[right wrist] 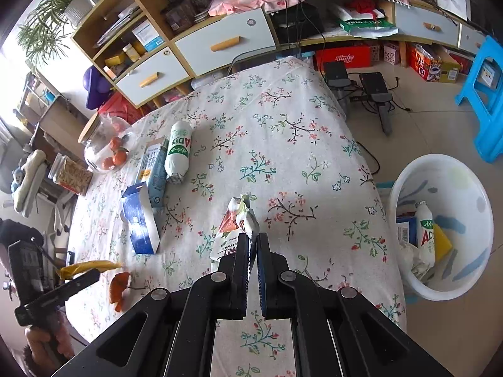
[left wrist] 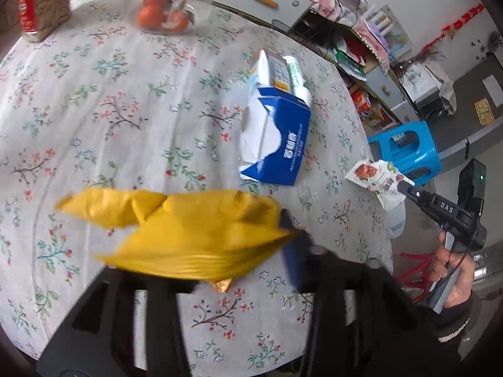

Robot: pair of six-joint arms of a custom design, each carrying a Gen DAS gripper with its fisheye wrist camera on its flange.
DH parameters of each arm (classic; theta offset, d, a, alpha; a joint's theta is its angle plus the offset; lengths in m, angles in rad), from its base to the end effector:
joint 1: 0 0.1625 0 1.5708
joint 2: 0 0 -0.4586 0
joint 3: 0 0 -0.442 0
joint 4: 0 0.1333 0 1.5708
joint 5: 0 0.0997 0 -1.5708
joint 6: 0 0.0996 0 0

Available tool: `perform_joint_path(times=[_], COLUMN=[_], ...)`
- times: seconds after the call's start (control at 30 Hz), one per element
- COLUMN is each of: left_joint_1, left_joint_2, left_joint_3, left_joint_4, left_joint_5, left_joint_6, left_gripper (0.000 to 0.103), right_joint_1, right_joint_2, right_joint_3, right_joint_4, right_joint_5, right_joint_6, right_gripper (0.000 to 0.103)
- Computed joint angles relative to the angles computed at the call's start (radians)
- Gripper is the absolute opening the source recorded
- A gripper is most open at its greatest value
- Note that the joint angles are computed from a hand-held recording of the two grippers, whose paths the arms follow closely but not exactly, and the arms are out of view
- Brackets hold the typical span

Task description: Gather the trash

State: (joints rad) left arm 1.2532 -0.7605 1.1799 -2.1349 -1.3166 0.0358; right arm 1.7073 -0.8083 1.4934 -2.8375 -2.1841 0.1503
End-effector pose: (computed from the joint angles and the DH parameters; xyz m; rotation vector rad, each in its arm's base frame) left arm -0.1145 -0.8555 0.2176 0.4832 2.8587 -0.2601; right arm 0.1824 -0.7694 0.2012 -0.2532 -2.4887 0.8504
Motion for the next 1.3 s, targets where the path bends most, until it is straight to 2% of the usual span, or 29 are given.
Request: perform_joint_path(times=[0.13, 0.3, 0.43, 0.53, 0.6, 0.63, 0.7, 0.8, 1.13, 1.3], left_joint_1=[0.007, 0.024, 0.035, 0.046, 0.05, 0.051, 0.049, 0.042, -0.005, -0.03], left_joint_2=[0.005, -0.019, -0.014, -0.014, -0.017, -0.018, -0.022, -0.037, -0.064, -0.055], left_joint_3=[-0.009, 0.007, -0.004, -0.005, -0.005, -0.006, 0.003, 0.031, 0.095, 0.111], left_joint_4=[-0.005, -0.017, -0.008, -0.026, -0.042, -0.05, -0.066, -0.112, -0.282, -0.307], left_joint_5=[0.05, 0.049, 0.11, 0.123, 0.112, 0.095, 0.084, 0.072, 0.051, 0.052], left_joint_6=[-0.021, -0.081, -0.198, -0.275, -0.293, -0.288, -0.269, -0.251, -0.107, -0.067], left_gripper=[0.066, 0.066, 0.065, 0.053, 0.036, 0.033, 0.018, 0.006, 0.005, 0.005], right_joint_1=[0.0, 0.002, 0.002, 0.0, 0.003, 0.004, 0.003, 0.003, 0.003, -0.015], right_joint_2=[0.0, 0.002, 0.012, 0.017, 0.021, 0.023, 0.023, 0.015, -0.035, -0.097], right_joint_3=[0.0, -0.001, -0.011, -0.016, -0.02, -0.023, -0.021, -0.01, 0.042, 0.11], right_joint_4=[0.002, 0.005, 0.013, 0.02, 0.018, 0.016, 0.014, 0.004, -0.079, -0.121], right_joint_5=[0.004, 0.001, -0.005, 0.003, 0.0, 0.001, 0.001, -0.003, -0.015, -0.049], right_joint_6=[0.002, -0.005, -0.013, -0.002, -0.012, -0.019, -0.02, -0.01, -0.034, -0.017], right_gripper=[0.006, 0.006, 0.006, 0.006, 0.006, 0.006, 0.006, 0.006, 0.006, 0.006])
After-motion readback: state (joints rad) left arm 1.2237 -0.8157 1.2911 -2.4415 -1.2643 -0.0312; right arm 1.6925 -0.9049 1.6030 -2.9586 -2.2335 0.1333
